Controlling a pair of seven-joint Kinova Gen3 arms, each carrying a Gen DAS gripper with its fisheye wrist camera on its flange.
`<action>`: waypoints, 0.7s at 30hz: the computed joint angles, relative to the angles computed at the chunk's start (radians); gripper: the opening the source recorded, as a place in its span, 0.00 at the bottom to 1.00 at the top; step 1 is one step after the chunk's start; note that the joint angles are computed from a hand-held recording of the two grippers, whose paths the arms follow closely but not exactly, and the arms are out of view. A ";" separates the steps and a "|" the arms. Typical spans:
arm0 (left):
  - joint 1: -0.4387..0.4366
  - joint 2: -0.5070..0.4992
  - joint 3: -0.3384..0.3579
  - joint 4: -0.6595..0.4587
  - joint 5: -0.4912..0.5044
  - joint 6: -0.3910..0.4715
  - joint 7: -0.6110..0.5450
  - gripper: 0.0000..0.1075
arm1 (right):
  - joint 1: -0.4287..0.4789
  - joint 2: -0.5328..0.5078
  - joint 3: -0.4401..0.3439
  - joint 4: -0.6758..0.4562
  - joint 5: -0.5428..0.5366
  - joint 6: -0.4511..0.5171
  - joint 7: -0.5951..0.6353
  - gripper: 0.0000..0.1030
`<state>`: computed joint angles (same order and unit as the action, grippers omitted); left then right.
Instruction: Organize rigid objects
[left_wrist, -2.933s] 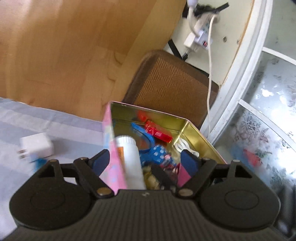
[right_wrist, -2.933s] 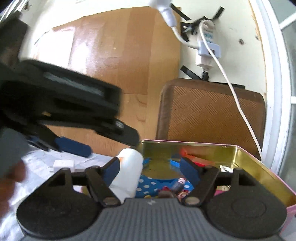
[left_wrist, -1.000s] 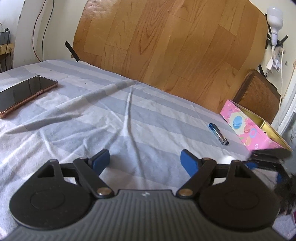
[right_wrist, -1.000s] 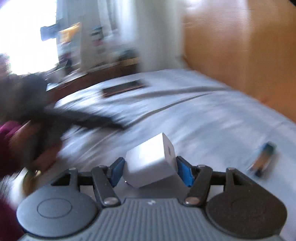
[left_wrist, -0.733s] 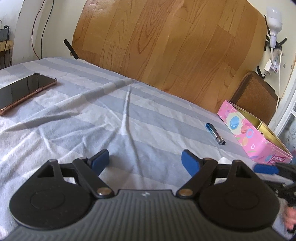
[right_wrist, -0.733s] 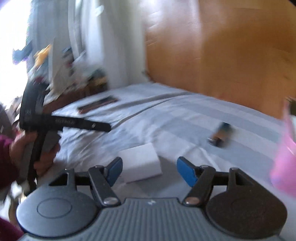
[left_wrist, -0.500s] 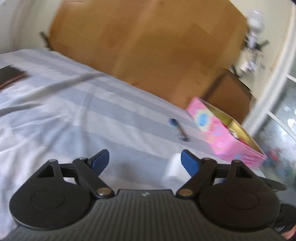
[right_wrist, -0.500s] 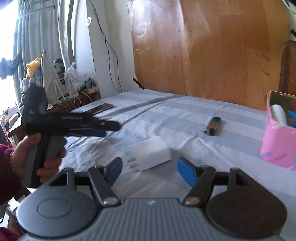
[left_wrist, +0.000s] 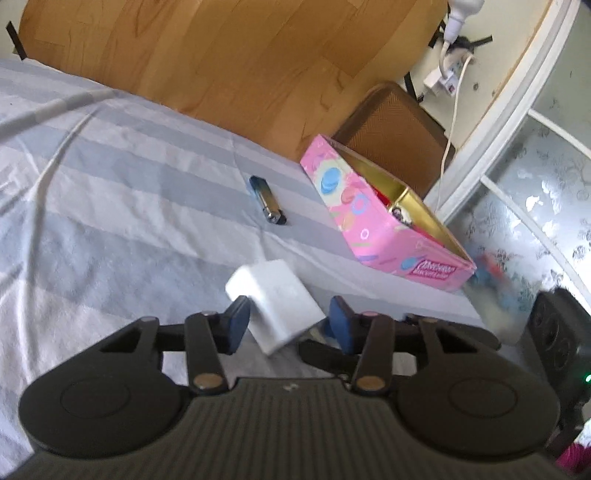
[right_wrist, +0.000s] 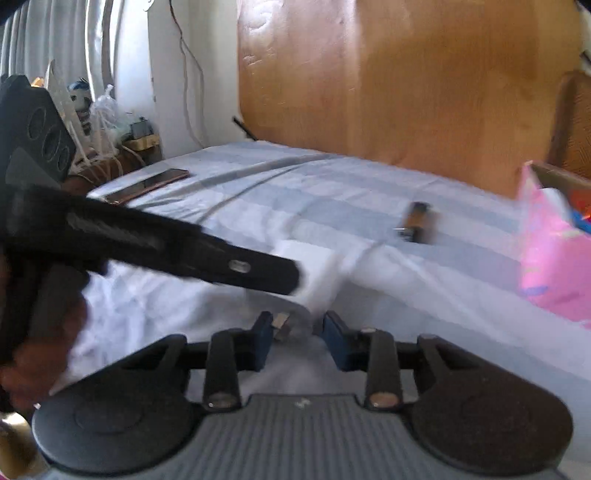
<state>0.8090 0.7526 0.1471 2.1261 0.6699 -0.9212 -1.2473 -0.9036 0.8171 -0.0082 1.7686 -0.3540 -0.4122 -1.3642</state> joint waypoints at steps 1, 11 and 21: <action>0.013 0.001 -0.003 -0.009 0.037 -0.003 -0.021 0.63 | -0.013 -0.007 0.011 0.023 -0.016 -0.023 -0.001 0.35; -0.002 0.012 0.006 -0.067 0.069 0.068 -0.043 0.61 | 0.047 0.010 -0.049 -0.025 0.079 0.009 0.081 0.46; 0.021 -0.017 -0.042 -0.196 0.104 0.165 -0.263 0.61 | 0.064 -0.013 -0.063 0.109 0.075 -0.248 0.055 0.27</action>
<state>0.8295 0.7358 0.1053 1.9303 0.7736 -0.7558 -1.5102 -0.8397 0.8042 -0.0710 1.8780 -0.2795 -0.6603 -1.3095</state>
